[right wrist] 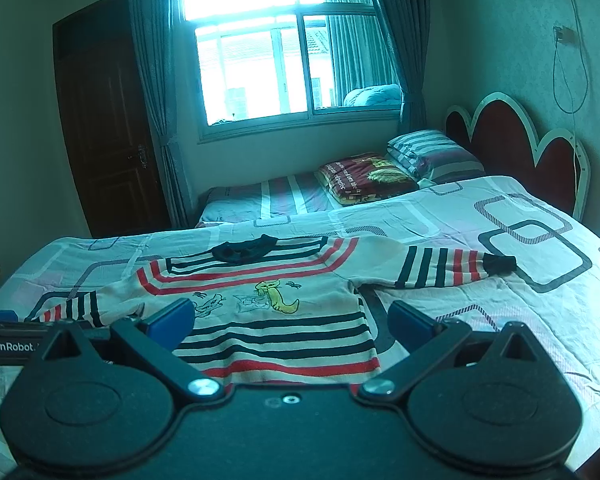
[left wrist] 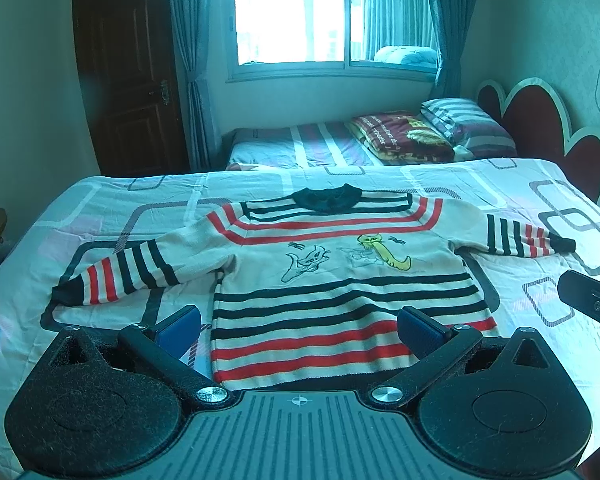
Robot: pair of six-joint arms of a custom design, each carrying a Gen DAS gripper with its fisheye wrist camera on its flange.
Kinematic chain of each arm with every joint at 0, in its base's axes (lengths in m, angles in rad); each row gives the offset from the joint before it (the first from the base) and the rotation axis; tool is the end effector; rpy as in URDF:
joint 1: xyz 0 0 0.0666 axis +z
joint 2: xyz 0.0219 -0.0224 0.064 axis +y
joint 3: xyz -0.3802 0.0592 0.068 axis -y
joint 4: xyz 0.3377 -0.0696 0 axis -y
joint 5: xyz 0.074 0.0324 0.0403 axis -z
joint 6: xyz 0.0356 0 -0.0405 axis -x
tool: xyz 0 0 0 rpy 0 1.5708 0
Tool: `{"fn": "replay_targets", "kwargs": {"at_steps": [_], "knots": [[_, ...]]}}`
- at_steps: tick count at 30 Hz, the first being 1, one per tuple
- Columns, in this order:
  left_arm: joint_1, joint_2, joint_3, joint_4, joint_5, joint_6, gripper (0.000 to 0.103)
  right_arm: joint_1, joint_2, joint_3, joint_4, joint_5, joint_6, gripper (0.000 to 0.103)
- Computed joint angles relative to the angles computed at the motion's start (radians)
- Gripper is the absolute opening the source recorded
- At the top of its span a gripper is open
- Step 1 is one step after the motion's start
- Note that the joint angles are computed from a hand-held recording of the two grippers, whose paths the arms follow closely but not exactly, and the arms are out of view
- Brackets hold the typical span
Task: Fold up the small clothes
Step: 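Move both tools over the spread striped sweater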
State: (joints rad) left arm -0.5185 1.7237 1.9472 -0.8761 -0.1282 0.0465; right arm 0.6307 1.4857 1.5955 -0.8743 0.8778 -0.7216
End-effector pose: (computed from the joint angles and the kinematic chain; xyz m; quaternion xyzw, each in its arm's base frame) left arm 0.4911 -0.2754 0.5043 0.1816 0.8765 -0.0681 0.4407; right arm 0.3901 0.2504 0.4851 0.2044 0.8242 -0.0826 0.5216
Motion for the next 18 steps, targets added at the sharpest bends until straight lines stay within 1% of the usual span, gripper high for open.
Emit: {"fn": "replay_targets", "kwargs": {"at_steps": [6,10,12,14,18], "knots": [[0.001,0.001,-0.001,0.0,0.004,-0.005,0.103,0.0,0.007,0.012,-0.017,-0.002,-0.016,0.102],[0.001,0.003,-0.001,0.001,0.001,-0.009,0.103,0.0,0.005,0.0,0.007,0.005,-0.005,0.102],[0.0,0.001,-0.007,0.005,-0.001,-0.013,0.103,-0.001,0.007,0.006,-0.005,-0.002,-0.016,0.102],[-0.001,0.002,-0.008,0.004,-0.002,-0.019,0.103,0.0,0.008,-0.002,0.013,0.012,0.003,0.102],[-0.007,0.011,0.002,-0.017,-0.021,-0.036,0.103,-0.001,0.012,0.0,0.012,0.015,0.002,0.102]]}}
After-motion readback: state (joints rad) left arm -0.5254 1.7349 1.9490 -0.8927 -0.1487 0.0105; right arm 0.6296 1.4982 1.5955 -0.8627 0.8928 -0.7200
